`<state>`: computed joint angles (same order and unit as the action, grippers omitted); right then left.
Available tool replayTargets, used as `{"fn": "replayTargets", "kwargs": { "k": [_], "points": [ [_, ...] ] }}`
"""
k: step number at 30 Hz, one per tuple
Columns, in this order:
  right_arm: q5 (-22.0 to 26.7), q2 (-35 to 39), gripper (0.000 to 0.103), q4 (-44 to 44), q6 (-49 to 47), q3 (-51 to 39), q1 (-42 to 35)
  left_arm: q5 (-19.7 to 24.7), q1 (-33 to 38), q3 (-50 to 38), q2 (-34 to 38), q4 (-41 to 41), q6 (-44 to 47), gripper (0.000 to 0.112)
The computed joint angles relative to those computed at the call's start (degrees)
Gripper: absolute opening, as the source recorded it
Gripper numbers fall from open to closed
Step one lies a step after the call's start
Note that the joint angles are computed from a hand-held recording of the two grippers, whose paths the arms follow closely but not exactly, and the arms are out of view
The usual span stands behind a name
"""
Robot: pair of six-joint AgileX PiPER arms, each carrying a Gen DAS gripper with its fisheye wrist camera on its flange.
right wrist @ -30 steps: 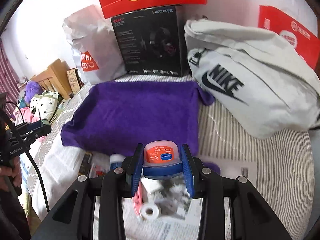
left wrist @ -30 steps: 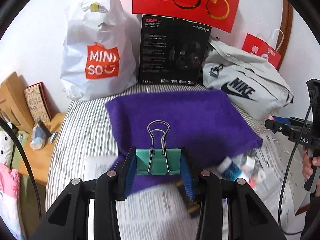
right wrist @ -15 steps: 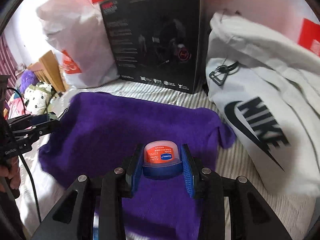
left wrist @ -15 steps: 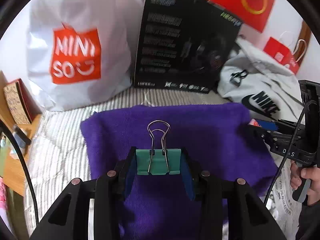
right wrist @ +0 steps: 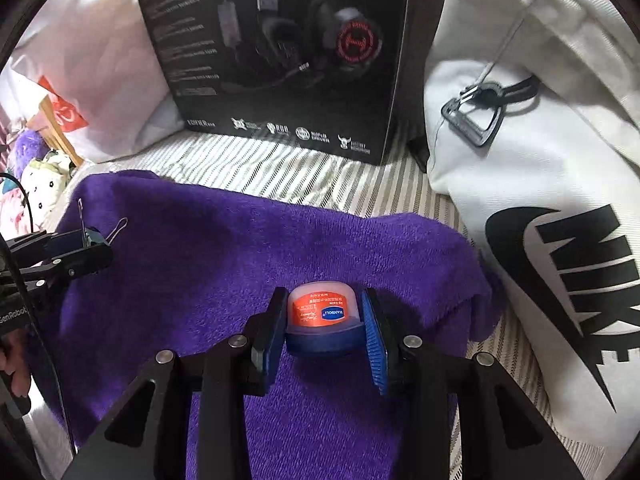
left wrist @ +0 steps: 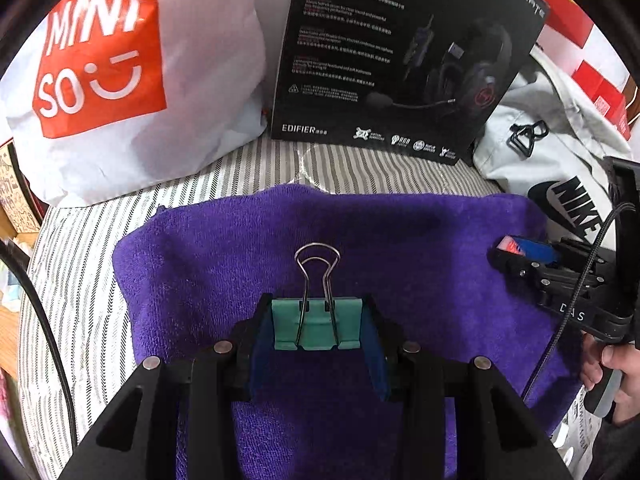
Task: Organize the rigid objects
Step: 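Carry the clip and jar onto the purple towel and release both, then grasp the black-gold cylinder with the left gripper while the right grasps the tape roll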
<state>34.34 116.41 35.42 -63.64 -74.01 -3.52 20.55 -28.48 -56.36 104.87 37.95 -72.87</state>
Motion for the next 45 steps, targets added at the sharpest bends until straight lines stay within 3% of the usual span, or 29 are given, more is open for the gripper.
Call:
{"fn": "replayTargets", "kwargs": {
  "k": [8,10,13,16,22,26,31,34,40,45],
  "points": [
    [-0.9,-0.1,0.038,-1.6,0.7,0.1,1.2,4.5,-1.4,-2.9,1.8,-0.6,2.6,0.039],
    [0.3,0.3,0.043,-1.4,0.5,-0.6,1.0,6.4,-2.0,-4.0,2.1,-1.2,3.5,0.041],
    [0.8,-0.3,0.053,-1.1,-0.5,0.4,0.7,7.7,-3.0,-4.7,2.2,-2.4,5.2,0.057],
    [0.2,-2.1,0.054,-3.1,-0.1,2.6,0.6,10.6,-4.8,-5.2,2.1,-2.4,4.9,0.071],
    [4.4,-9.7,0.054,0.1,-4.8,8.3,-4.1,14.3,-8.6,-2.0,-1.5,0.0,-3.4,0.071],
    [8.8,-18.3,0.054,3.0,-10.3,14.4,-10.0,18.7,-15.8,3.1,-9.0,7.0,-15.0,0.071],
    [17.9,-27.8,0.065,7.0,-17.8,20.2,-21.9,23.2,-25.2,8.4,-15.6,9.0,-25.1,0.071],
    [23.8,-30.6,0.065,8.3,-21.7,22.4,-29.4,25.7,-31.6,10.4,-16.0,8.9,-31.7,0.071],
    [28.6,-33.4,0.065,6.6,-29.2,27.2,-41.7,25.4,-40.7,14.2,-13.9,7.7,-43.1,0.071],
    [30.8,-32.9,0.065,5.1,-34.3,29.2,-49.4,25.9,-40.9,12.3,-9.8,5.2,-42.5,0.071]
  ]
}}
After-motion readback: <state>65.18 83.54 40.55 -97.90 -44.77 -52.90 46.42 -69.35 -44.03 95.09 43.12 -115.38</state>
